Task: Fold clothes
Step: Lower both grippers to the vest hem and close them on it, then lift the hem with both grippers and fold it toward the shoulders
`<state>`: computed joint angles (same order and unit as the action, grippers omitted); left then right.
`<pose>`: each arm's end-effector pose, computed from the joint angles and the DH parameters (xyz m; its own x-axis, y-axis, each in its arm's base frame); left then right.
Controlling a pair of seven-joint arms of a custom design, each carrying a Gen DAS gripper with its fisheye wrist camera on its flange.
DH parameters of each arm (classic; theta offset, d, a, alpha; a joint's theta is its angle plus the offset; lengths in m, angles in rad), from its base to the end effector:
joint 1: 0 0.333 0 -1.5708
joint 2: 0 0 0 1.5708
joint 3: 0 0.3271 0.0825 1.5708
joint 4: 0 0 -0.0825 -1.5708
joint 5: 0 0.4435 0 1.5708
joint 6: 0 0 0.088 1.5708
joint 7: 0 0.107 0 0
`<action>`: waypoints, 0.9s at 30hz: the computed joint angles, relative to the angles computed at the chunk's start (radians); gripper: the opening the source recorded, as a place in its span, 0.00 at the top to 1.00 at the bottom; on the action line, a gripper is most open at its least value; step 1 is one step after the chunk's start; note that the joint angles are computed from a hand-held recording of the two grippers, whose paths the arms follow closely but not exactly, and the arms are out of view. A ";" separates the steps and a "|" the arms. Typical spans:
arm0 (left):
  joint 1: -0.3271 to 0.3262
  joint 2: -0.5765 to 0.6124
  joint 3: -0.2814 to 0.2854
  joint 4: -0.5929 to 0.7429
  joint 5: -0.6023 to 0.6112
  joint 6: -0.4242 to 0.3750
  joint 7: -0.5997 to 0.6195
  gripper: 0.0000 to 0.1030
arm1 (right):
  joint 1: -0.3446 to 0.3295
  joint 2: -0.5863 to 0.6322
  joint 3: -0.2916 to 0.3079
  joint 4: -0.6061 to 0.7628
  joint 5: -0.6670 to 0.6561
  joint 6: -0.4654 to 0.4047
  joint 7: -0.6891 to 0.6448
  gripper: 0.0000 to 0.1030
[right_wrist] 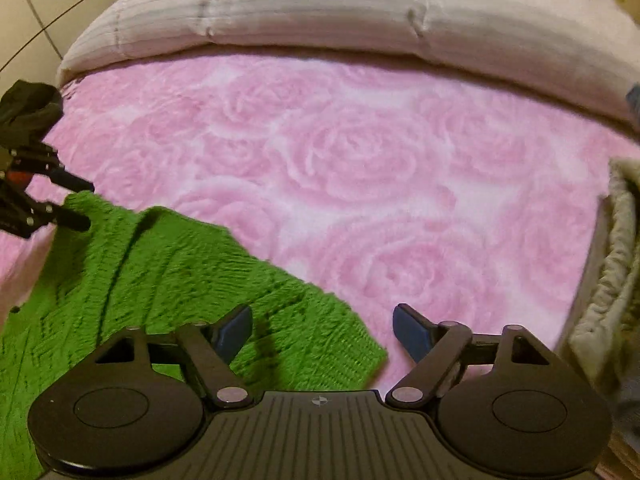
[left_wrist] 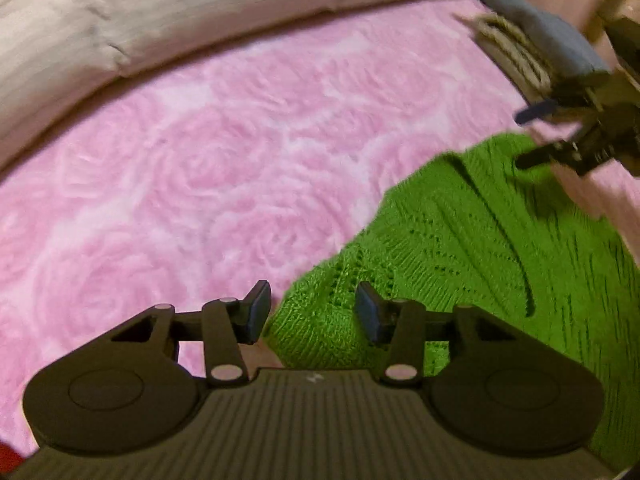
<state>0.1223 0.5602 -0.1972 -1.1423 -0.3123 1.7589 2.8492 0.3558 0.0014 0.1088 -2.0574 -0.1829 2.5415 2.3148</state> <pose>0.7860 -0.0455 0.5010 -0.9573 -0.2808 0.0682 -0.2842 0.8715 -0.3996 0.5720 0.2891 0.4708 -0.1066 -0.9764 -0.1881 -0.8789 0.1809 -0.4413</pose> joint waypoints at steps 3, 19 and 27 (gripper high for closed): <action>-0.004 0.032 0.000 0.023 0.005 -0.014 -0.012 0.65 | -0.004 0.005 -0.004 -0.014 0.052 0.025 -0.041 0.77; 0.288 -0.336 0.064 -0.324 -0.400 -0.265 0.193 0.93 | 0.146 -0.526 0.275 -0.274 -0.191 -0.188 0.216 0.92; 0.292 -0.690 0.259 -0.821 -0.084 -0.214 0.089 0.82 | 0.305 -0.399 0.381 -0.215 0.010 -0.404 0.597 0.42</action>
<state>0.4147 -0.1303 0.0620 -1.9638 -0.3965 1.5452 2.9380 0.6612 -0.3980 0.4898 -2.2721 -0.1727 2.1378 2.9119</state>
